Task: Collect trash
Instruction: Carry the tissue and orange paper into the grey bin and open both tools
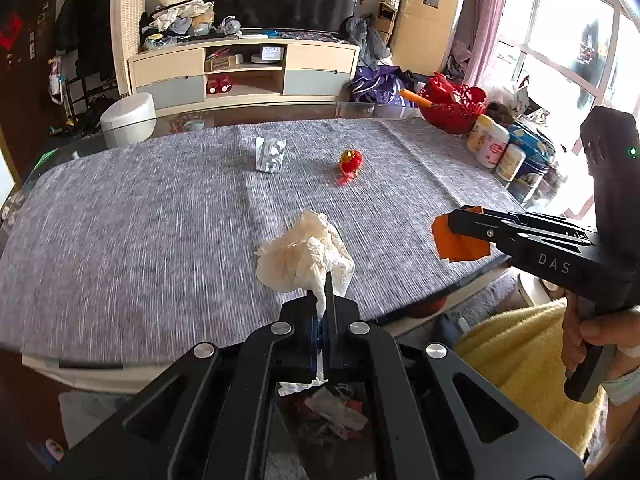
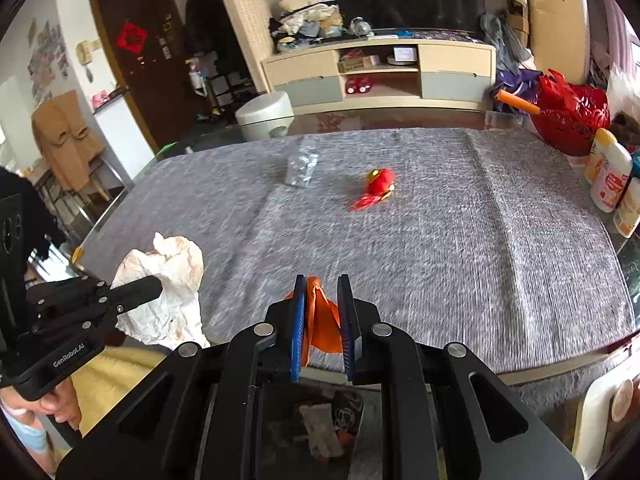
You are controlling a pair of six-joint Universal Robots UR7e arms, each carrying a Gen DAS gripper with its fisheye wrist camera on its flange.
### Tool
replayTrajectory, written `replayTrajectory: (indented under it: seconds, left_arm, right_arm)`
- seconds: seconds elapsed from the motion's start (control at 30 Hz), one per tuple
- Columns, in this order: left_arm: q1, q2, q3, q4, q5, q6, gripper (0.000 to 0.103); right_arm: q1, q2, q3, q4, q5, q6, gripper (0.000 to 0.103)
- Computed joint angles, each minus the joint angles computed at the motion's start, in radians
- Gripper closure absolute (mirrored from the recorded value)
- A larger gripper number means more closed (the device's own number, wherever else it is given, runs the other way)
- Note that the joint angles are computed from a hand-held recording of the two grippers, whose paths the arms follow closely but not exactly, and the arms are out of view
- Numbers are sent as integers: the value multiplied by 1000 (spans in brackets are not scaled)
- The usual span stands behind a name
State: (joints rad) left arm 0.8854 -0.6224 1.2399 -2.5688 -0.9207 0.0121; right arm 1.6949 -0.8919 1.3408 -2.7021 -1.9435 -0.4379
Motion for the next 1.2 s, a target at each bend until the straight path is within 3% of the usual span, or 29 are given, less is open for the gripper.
replayTrajectory:
  seconds: [0.3,0.53,1.17,1.2]
  left_arm:
    - [-15,-79,184,-14,-24,-71,103]
    - [5,-87,263,29,-56,-147,103]
    - [67,-35,278,161,-135,-298,102]
    - [68,-34,276,164,-138,-303,98]
  right_arm:
    - [-8,-58,156,-37,-7,21,86]
    - [-32,-65,237,-52,-41,40,86]
    - [-86,-14,293,-21,-107,73,84]
    - [-87,-13,288,-14,-104,77,83]
